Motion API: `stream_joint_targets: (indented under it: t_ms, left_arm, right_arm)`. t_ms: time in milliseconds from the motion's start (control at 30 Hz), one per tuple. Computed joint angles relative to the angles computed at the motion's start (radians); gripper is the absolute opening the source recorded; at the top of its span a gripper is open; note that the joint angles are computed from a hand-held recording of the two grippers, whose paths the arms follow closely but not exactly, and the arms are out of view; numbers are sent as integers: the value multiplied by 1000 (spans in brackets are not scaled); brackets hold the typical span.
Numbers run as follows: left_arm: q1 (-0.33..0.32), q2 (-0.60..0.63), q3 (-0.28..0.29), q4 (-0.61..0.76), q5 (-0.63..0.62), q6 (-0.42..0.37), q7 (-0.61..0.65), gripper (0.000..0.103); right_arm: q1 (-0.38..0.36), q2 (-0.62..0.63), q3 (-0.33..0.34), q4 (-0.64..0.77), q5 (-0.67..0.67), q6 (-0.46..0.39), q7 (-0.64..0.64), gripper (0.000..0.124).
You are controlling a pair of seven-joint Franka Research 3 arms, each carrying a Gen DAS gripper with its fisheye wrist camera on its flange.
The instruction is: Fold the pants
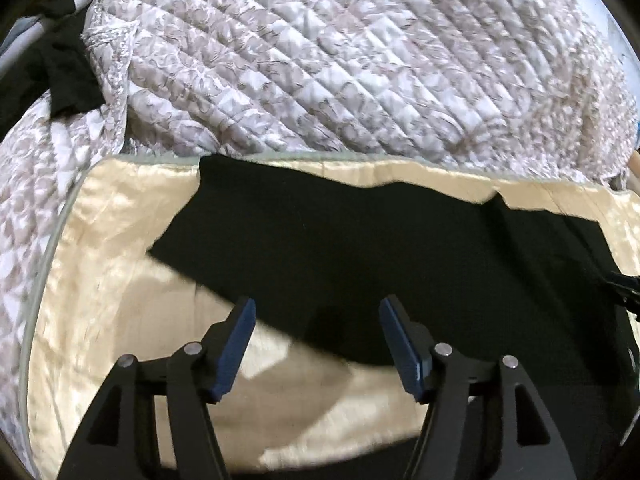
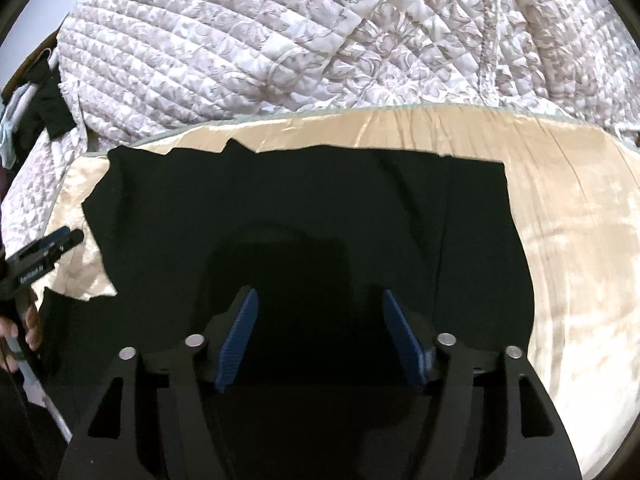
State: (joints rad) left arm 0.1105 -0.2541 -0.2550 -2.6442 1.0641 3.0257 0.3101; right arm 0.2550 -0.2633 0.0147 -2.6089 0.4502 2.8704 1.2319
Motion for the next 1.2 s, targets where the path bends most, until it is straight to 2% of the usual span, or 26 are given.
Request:
stream_joint_targets:
  t_ms: [33,133,300,400,500,567,600,633,700,767,833,1000,1100,1200]
  left_arm:
    - [20,35,-9,32,31,2,-20,69]
    - [18,138,9,127,94,-16,-52,70]
    - [-36,283,70,259,94,-34,-35,71]
    - [-77,352,103,327,79,-62,-14,76]
    - [-135,394,138,374,137,-111,-43,81]
    - [-190,408,153,394,209,-198,-80,80]
    - [-210,412,156,398,253,-225,-105,69]
    - [-219,412,157,397,273,-230,-115,61]
    - [-235,410,151,396,281,-253,-111,16]
    - [-252,410,144,397,294,-294,-111,5]
    - [-254,384,146,377,321,-287,-161,4]
    - [-215,207,137,251,403,-231,-328,3]
    - [-184,62,115,149,416,-190,-383,2]
    - [-158,-114,98,26,393,-133,-414,2]
  right_arm:
    - [-6,24,1,23,-12,1,0,68]
    - [-18,87,-1,84,-30,10,-4,68]
    - [-46,221,13,217,-93,9,39,68]
    - [-45,299,18,295,-136,6,66,68]
    - [-24,364,-8,348,-321,0,219,71]
    - [4,372,-35,347,-461,21,323,70]
    - [15,372,-47,342,-529,31,370,62]
    - [20,371,-52,336,-575,38,394,41]
    - [2,366,-30,330,-542,47,354,15]
    - [6,366,-31,331,-572,45,374,10]
    - [9,360,-33,323,-596,57,397,8]
    - [-17,260,10,230,-442,141,300,7]
    - [9,146,17,143,-269,180,167,7]
    - [73,14,-12,53,-122,185,62,7]
